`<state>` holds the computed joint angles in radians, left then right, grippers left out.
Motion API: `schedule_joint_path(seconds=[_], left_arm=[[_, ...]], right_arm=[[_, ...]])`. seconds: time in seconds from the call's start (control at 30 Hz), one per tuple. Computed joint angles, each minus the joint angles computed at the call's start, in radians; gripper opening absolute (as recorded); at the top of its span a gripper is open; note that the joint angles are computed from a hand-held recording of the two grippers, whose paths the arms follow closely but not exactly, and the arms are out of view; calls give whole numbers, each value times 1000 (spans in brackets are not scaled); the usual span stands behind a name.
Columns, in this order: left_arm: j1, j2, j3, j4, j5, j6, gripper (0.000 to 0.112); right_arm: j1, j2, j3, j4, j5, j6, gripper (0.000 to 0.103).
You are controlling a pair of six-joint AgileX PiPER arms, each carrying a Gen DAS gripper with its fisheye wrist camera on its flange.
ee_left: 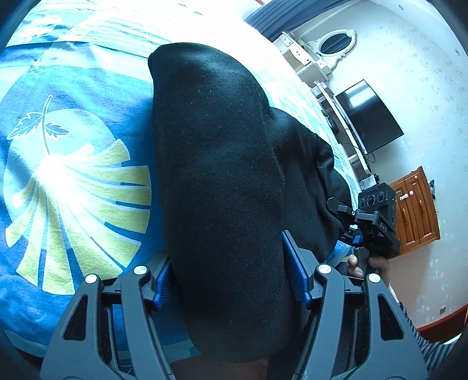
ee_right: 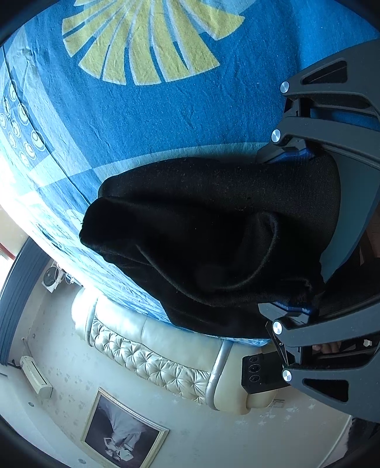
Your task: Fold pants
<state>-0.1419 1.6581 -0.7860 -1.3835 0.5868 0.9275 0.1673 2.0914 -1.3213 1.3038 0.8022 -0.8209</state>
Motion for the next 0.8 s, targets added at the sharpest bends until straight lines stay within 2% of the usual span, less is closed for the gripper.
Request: schedule_joint_path(seconds=[0.17,0.3,0.4,0.5,0.57,0.7,0.73,0.8], left_arm=[[99,-65,75,-45,100,132,68],[158,-59,50,-34,123,173,73],[179,40,-51,-14,158,151,74],[184,147,-163,-7,192,115,75],[183,217,-239,-4,215,85,78],[177,345,-366,-8,237,11,79],[172,363,-384,-15,232,4,76],[150,370,-406,5,186,-23,68]], right_arm=[[-50,-27,3,-57,45,23,77],[-76,-7,-43,-2,48,5,81],[-68,76,-182,-42,61,86,81],[-49,185,-364,-104,120,192,85],[-29,237,-469,-187,110,270,85],[-23,323,-597,-176,146,306,85],[-18,341,-635,-195,170,328,83],[-3,360,-685,-258,187,387,55]])
